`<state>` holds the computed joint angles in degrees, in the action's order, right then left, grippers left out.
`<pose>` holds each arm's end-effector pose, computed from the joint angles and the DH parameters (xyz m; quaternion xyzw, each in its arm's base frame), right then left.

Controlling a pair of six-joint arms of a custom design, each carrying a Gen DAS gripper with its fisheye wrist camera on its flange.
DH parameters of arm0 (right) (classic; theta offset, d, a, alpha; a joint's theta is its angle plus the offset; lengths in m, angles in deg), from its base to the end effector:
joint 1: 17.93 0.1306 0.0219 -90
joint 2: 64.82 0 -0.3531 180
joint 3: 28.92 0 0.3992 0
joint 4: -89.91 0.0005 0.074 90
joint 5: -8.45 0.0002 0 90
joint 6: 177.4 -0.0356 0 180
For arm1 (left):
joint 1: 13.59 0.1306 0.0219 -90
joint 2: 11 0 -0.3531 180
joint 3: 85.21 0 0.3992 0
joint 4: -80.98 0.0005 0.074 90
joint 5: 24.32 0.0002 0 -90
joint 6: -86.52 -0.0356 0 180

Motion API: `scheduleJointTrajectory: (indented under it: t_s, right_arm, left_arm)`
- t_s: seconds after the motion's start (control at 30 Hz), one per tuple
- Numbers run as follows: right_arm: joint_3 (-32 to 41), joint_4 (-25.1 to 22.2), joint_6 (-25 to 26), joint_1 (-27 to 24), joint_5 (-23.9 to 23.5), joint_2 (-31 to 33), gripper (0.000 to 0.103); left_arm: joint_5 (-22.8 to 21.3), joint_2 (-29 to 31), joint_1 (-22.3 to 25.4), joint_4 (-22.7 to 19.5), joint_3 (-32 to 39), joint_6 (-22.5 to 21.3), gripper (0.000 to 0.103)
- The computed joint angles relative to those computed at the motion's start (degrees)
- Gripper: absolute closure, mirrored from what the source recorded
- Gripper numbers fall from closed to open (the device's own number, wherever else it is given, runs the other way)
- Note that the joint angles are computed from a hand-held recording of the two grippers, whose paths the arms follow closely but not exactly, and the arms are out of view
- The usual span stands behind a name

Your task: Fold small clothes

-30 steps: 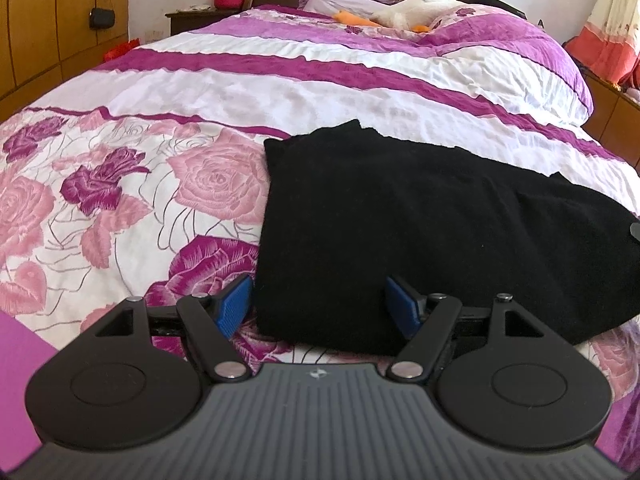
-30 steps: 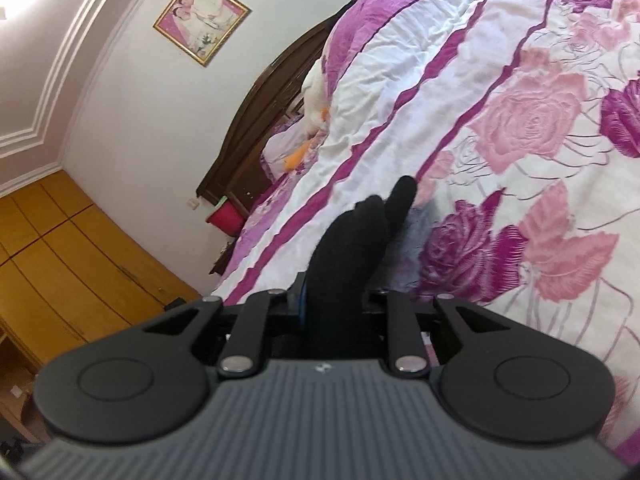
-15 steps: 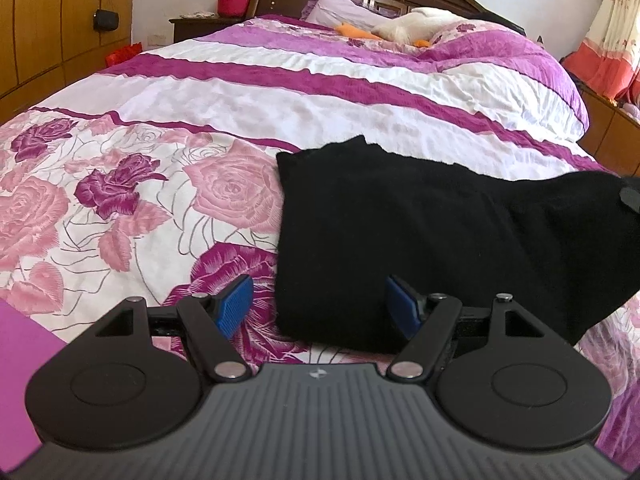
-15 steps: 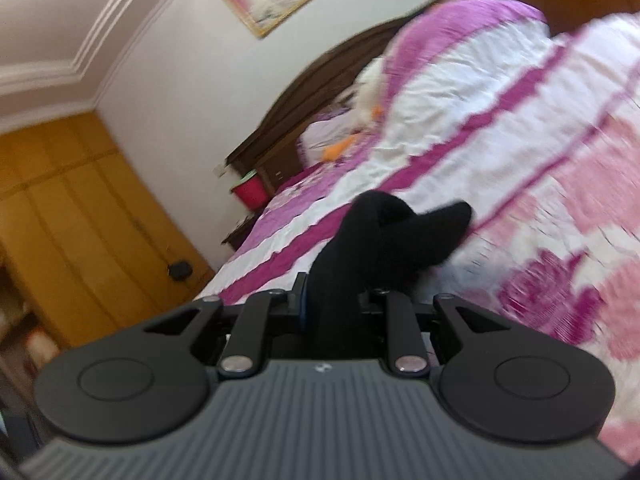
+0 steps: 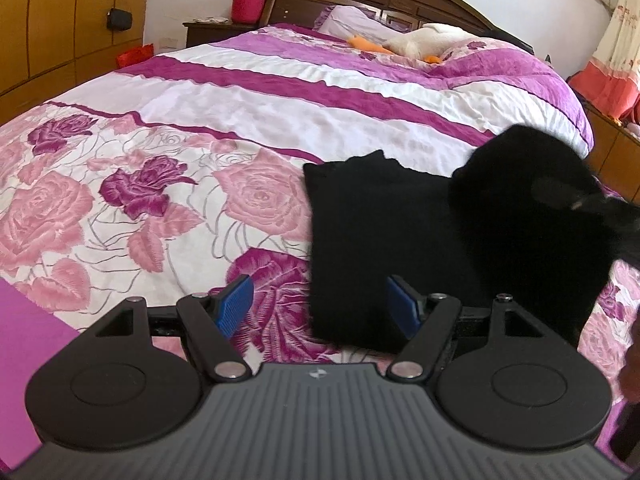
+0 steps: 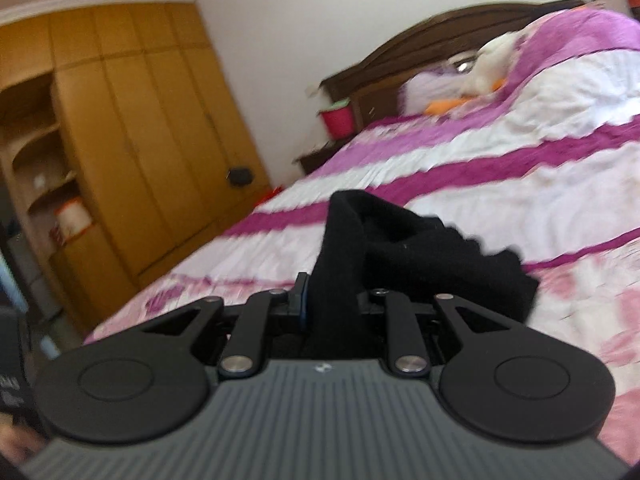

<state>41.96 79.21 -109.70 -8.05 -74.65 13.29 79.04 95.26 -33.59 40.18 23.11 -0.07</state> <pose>0.4433 0.0724 0.3920 0.1225 0.7986 0.1160 0.5777 0.5649 -0.2149 0.4158 0.1790 0.8789 -0.1899 0.3994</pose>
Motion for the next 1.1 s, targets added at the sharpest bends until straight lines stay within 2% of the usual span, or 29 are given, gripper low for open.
scheduleJointTrajectory:
  t_s: [0.13, 0.23, 0.3, 0.4, 0.57, 0.73, 0.83, 1.0, 1.1]
  right_arm:
    - [4.2, -4.9, 0.0, 0.9, -1.8, 5.1, 0.081]
    - [5.0, -6.7, 0.0, 2.3, -0.1, 6.5, 0.079]
    - [4.5, -6.1, -0.1, 2.5, 0.1, 5.9, 0.07]
    - [3.0, -5.5, 0.1, 2.8, -0.9, 3.3, 0.064]
    - [1.4, -5.0, 2.8, 2.0, -2.4, -1.3, 0.064]
    - [2.5, -8.2, 3.1, -0.6, 1.8, -3.1, 0.064]
    - [3.4, -9.8, 1.7, -2.6, 4.3, -2.4, 0.064]
    - [3.8, -11.3, -2.7, -6.1, 2.8, -1.0, 0.064]
    - [3.4, -11.1, -4.1, -6.9, 1.3, -0.3, 0.063]
  left_arm:
    - [0.3, 0.1, 0.7, -0.3, 0.0, 0.7, 0.026]
    - [0.7, 0.0, 0.9, -0.2, -0.1, 0.9, 0.026]
    - [1.0, -0.2, 1.1, 0.0, -0.4, 0.9, 0.026]
    - [1.9, -0.4, 1.2, 0.2, -0.4, 1.3, 0.026]
    - [5.3, -1.2, 1.4, 0.6, -0.4, 2.8, 0.026]
    - [10.0, -2.2, 0.9, 1.8, -0.4, 4.8, 0.026]
    - [13.0, -2.7, 0.4, 2.4, -0.3, 5.9, 0.026]
    - [17.4, -3.5, -1.1, 3.0, -0.7, 5.9, 0.026]
    - [17.6, -3.5, -2.4, 2.8, -1.0, 4.8, 0.026]
